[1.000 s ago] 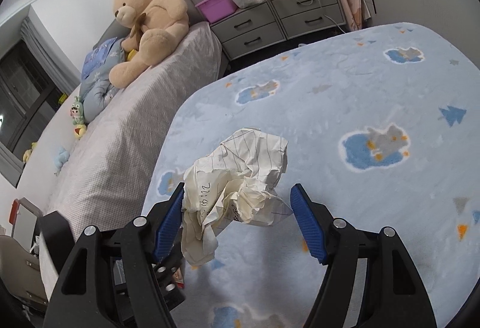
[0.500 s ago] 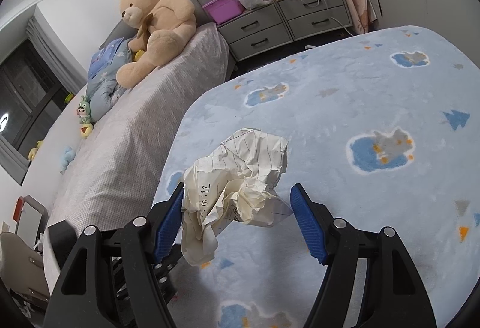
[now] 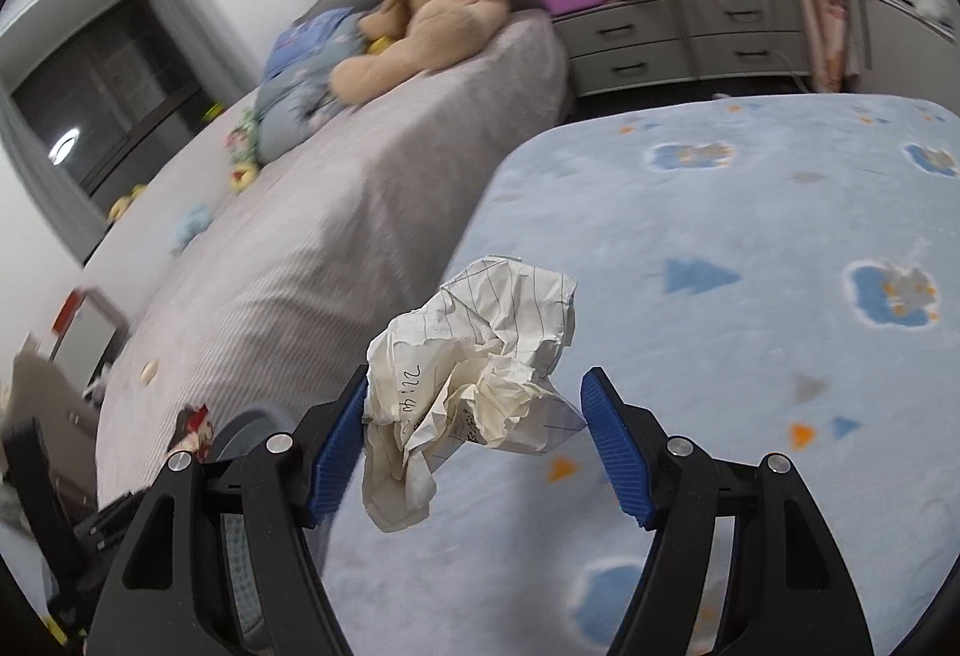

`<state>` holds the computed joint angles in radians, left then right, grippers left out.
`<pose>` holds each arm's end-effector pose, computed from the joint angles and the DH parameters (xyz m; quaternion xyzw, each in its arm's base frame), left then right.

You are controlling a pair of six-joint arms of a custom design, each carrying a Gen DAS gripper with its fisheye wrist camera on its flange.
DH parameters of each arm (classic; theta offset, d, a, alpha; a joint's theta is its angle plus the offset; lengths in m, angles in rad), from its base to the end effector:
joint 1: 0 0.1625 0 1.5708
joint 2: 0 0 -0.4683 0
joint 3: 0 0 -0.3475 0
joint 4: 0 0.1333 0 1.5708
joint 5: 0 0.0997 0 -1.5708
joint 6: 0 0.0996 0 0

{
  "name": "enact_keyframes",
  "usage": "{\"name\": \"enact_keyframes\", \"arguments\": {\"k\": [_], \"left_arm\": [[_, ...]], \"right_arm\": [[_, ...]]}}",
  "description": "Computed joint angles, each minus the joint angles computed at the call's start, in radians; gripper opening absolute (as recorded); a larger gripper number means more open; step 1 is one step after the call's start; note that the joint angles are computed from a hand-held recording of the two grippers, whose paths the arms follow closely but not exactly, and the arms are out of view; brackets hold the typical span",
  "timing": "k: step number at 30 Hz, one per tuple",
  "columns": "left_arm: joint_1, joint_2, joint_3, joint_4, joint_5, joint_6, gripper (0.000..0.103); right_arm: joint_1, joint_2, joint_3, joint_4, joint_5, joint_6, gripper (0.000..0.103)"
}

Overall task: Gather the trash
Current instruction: 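Carry the wrapper and tissue over the wastebasket with both tools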

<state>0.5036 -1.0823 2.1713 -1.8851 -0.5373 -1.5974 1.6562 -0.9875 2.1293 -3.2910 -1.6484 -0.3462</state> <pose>-0.2591 -0.3926 0.1619 -0.0308 0.8258 -0.3669 0.4272 0.1712 -0.5276 0.2087 0.1943 -0.9379 0.2777 0.0739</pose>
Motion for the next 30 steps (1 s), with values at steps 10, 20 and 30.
{"name": "enact_keyframes", "arguments": {"k": [10,20,30], "left_arm": [[-0.045,-0.14,0.07,0.326,-0.122,-0.335,0.028],[-0.048,-0.149,0.104,0.322,-0.134,-0.378,0.028],[-0.038,-0.143,0.115,0.309,-0.12,-0.399,0.028]], "right_arm": [[0.098,0.076,0.041,0.081,0.093,-0.1,0.068],[0.148,0.144,0.067,0.104,0.072,-0.161,0.069],[0.147,0.146,0.052,0.143,0.082,-0.177,0.07]]}}
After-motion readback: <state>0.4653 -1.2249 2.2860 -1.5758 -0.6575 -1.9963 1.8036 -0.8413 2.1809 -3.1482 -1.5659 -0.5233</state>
